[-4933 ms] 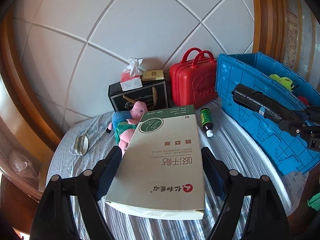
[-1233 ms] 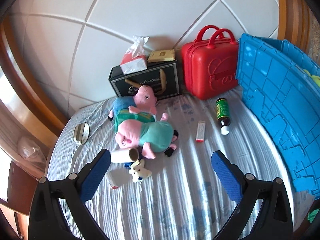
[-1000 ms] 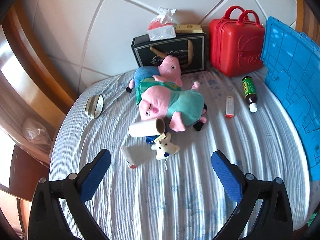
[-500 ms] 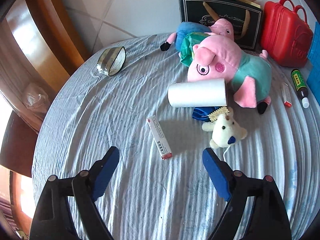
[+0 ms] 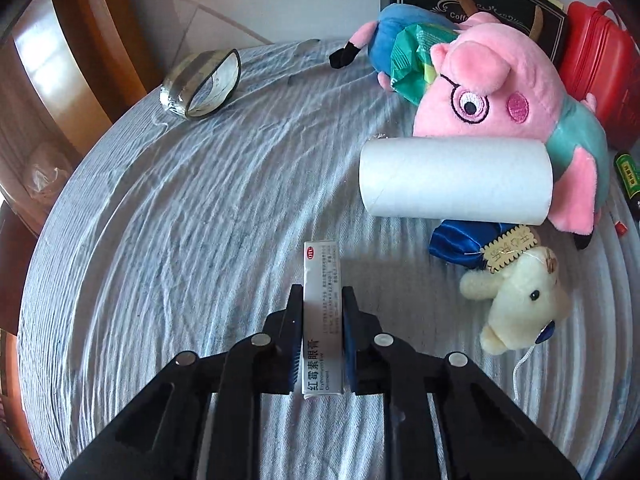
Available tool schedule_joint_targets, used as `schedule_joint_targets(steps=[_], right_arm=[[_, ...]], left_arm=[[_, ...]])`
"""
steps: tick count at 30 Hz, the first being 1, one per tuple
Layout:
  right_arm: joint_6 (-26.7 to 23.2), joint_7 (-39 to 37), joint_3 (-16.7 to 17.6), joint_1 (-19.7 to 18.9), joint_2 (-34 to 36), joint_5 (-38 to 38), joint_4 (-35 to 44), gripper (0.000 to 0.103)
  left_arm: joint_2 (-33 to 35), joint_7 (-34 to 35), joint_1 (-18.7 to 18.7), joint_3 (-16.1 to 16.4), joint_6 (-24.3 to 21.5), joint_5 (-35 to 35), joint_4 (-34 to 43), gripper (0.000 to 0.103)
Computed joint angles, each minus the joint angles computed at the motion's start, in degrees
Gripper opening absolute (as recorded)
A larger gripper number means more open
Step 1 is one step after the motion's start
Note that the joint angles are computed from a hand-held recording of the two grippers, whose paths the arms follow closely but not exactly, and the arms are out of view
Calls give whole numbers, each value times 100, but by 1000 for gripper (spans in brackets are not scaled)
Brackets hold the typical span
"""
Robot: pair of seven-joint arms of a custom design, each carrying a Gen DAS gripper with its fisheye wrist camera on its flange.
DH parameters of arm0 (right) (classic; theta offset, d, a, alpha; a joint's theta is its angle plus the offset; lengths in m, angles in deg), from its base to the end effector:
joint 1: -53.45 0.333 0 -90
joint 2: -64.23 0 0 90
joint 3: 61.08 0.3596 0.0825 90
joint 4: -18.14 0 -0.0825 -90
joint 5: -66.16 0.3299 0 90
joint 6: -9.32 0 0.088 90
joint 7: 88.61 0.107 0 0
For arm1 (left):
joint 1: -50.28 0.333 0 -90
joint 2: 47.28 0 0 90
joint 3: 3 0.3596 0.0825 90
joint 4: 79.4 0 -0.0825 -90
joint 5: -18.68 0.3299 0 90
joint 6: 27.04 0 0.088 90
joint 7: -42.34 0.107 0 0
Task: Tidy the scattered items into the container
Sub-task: 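Grasp the white-red ointment box with left tool while right tool grasps the brown bottle, then lift and carry the ointment box and brown bottle with both tools over the blue bin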
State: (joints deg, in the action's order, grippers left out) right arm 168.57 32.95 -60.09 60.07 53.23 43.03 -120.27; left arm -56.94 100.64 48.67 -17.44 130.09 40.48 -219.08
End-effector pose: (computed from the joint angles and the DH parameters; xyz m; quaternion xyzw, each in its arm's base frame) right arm 0.4472 0.0778 0.5195 -0.6484 0.7020 -0.2248 0.1904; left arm 0.4297 -0.1442 0.4920 -0.6653 0.6997 -0.1615 0.2041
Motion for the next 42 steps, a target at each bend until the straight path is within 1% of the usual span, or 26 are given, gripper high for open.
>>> schedule_joint_targets(steps=[3,5,10,12,14,15,16,17,22,24,27,33,38,42], right_arm=[[33,360,40,-210,356,-440,224,103],[93,658,-2,-301,518,-682,325,103],[271,1028,-173,-391,811,-980,492,102],[317,1156,-221,-419,877,-1147,528,92],[340,1249,-263,-441,911,-1263,547,69],[336,1190,-279,-436,929,-1213,556,66],[340,1106,-289,-426,937,-1142,551,59],[342,1082,-293,-421,928,-1138,538,56],[505,848,-302,-406,704,-888,302,55],[535,639,-295,-371,558,-658,190,55],[452,374,-240,-267,466,-270,217,54],[144,-316,-275,-32,-26,554,3,53],[-207,-674,-284,98,-537,958,-227,52],[-587,-850,-268,226,-1021,1201,-387,52]], left_arm=[[-85,153,-72,51,167,-240,-109,17],[-163,153,-26,1,294,-204,-168,17],[-289,252,67,-98,452,-258,-251,17],[-295,163,178,-187,488,-137,-273,17],[-288,160,198,-192,512,-169,-303,17],[-289,128,229,-222,514,-124,-313,17],[-284,122,236,-226,512,-124,-323,17],[-288,111,240,-228,505,-128,-338,17],[-360,150,194,-215,374,-229,-379,17],[-422,183,147,-214,298,-326,-381,17],[-532,220,97,-252,175,-420,-349,17],[-796,353,-30,-284,-133,-699,-246,17],[-1094,459,-108,-333,-430,-910,-172,17],[-1348,596,-181,-339,-711,-1117,-83,17]])
